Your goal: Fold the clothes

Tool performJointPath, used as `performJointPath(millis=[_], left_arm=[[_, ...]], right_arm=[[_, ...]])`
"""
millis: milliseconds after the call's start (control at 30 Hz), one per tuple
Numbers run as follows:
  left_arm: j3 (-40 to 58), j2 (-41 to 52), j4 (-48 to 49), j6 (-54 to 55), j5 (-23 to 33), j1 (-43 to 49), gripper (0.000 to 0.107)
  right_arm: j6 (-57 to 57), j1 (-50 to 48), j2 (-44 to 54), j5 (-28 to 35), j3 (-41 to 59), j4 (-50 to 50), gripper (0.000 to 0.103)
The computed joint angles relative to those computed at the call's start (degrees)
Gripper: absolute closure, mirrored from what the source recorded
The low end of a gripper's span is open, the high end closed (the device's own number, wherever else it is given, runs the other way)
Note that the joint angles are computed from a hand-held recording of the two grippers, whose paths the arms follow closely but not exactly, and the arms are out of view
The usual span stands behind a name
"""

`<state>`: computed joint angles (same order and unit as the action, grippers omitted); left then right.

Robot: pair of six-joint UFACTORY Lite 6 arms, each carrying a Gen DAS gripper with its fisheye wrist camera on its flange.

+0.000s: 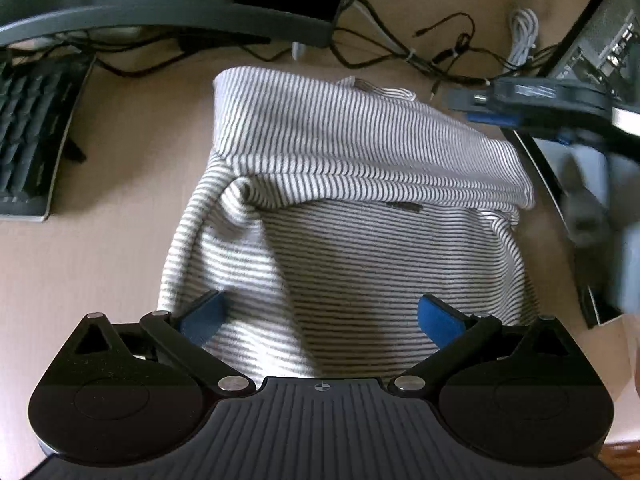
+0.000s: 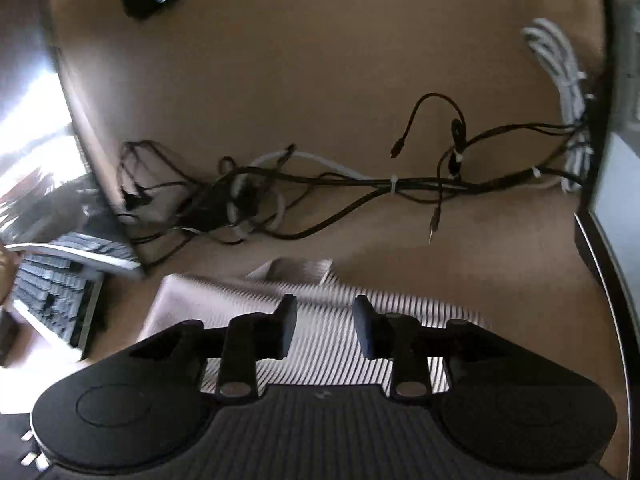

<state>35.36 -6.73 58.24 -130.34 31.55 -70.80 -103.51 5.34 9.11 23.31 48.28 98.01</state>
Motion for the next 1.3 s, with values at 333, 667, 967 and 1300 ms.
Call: performJointPath(millis=[333,667,967,1300], left_arm=[[-2.42,-2.94,-2.61,-8.67,5.69,-8.69,0.004],[-1.40,-4.03,-10.12,-3.75,7.60,-13.36,0.004],[-7.58,-14.62,-6.98,-7.22,9.39,-13.14,0.004],[0.56,-16.63,4.93,1.35,21.16,-4.73,0.004]], right_arm=[[14.06,3.48,27.81,0.72,26.09,-7.12,0.083],[9.89,1.66,-0.19,11.61,0.48,-6.04,0.098],[15.53,0.38,-21.62,12.77,-25.10,-13.63,0.098],[11.66,2.14,-22.64,10.62,-27.98,-8.07,0.099]])
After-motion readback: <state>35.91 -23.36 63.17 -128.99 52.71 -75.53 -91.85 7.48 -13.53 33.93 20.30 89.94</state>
